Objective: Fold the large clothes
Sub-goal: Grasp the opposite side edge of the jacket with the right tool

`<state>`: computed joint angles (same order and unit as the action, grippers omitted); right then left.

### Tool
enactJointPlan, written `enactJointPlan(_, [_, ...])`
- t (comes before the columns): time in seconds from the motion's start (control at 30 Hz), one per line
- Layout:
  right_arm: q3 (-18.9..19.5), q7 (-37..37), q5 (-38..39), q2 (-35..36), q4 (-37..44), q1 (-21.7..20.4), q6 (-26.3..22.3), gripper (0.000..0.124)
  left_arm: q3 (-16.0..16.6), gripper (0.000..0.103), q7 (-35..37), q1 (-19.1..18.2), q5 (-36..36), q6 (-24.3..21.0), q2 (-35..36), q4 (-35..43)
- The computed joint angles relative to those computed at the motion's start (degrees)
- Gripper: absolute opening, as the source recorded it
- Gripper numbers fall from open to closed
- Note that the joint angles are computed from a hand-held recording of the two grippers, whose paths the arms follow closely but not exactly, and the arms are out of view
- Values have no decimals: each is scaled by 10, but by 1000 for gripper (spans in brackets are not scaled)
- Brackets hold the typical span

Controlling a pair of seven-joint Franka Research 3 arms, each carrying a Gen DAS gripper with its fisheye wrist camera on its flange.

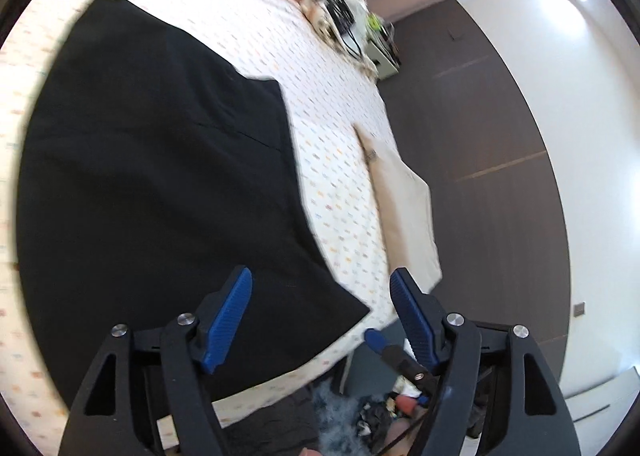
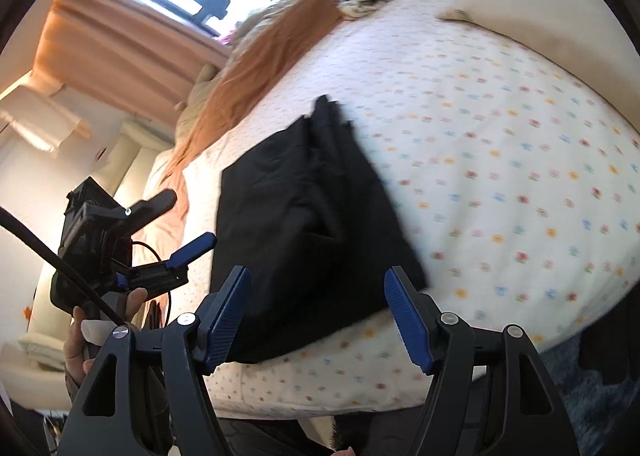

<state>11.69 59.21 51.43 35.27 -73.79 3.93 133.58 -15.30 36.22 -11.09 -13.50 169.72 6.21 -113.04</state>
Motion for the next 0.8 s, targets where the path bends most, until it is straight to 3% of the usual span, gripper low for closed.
enactJointPlan(0.03, [0,2,-6,4,8,4,-4,69,12,72,-32,-5,27,2,-23,-27])
enactJointPlan(0.13, [-4,26,-32,31,45,20,-16,70,28,72,-182,-9,160,-24,-81,-83])
enactJointPlan(0.3, [-1,47,-59,69,90,37,4,69,6,72,-327,10,288,-73,-158,-161])
enactJointPlan(0.37, [-6,61,-82,81,110,48,12,69,4,72,-346,9,297,-87,-182,-188])
enactJointPlan(0.4, [-11,72,-96,89,120,56,21,62,1,72,-356,10,304,-94,-178,-187])
enactJointPlan(0.43, [-15,83,-110,97,131,61,28,38,1,72,-362,9,306,-97,-182,-195])
enactJointPlan(0.53, [-13,118,-135,121,162,66,22,12,4,72,-372,2,299,-87,-190,-225])
enactJointPlan(0.7, [-5,127,-129,104,118,52,64,6,14,68,-349,-14,271,-52,-140,-208])
enactJointPlan(0.8, [0,130,-122,100,104,37,59,6,18,67,-315,-26,245,-34,-108,-191])
